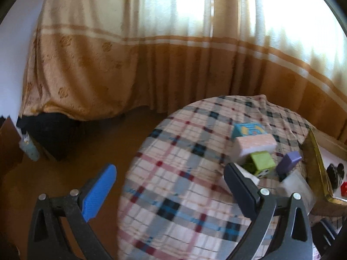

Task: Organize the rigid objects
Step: 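Withdraw both open grippers from the tray toward the table objects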

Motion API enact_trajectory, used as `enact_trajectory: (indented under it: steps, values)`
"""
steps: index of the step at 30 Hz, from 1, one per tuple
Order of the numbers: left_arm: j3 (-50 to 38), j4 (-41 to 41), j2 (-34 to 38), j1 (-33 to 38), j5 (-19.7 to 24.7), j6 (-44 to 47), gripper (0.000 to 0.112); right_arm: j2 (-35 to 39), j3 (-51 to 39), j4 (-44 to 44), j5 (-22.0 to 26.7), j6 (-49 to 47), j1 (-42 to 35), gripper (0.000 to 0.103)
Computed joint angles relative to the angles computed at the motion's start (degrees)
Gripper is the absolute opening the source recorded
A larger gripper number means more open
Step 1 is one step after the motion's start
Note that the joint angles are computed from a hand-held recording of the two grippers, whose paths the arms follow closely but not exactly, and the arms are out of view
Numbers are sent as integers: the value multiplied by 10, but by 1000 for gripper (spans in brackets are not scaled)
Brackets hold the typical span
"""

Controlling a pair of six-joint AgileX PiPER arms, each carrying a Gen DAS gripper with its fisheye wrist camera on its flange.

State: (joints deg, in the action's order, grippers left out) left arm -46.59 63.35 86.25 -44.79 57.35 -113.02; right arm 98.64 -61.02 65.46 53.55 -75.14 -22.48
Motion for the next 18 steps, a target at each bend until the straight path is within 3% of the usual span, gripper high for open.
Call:
enact_trajectory:
  steps: [4, 11, 13, 16, 18]
  values:
    - [31, -5, -24, 25, -18, -4, 100, 29, -32, -40, -31, 80, 51, 84]
    - [64, -6, -46, 56, -44, -11, 100, 29, -45, -94, -146, 207, 133, 84]
    - [68, -6, -48, 58, -50, -12, 100, 38, -54, -80, -117, 184, 138, 85]
    - [72, -5, -47, 57, -50, -14, 100, 55, -61, -12, 16, 69, 110, 85]
    - [74, -6, -48, 61, -56, -18, 100, 38, -44, 2, 30, 27, 97, 85]
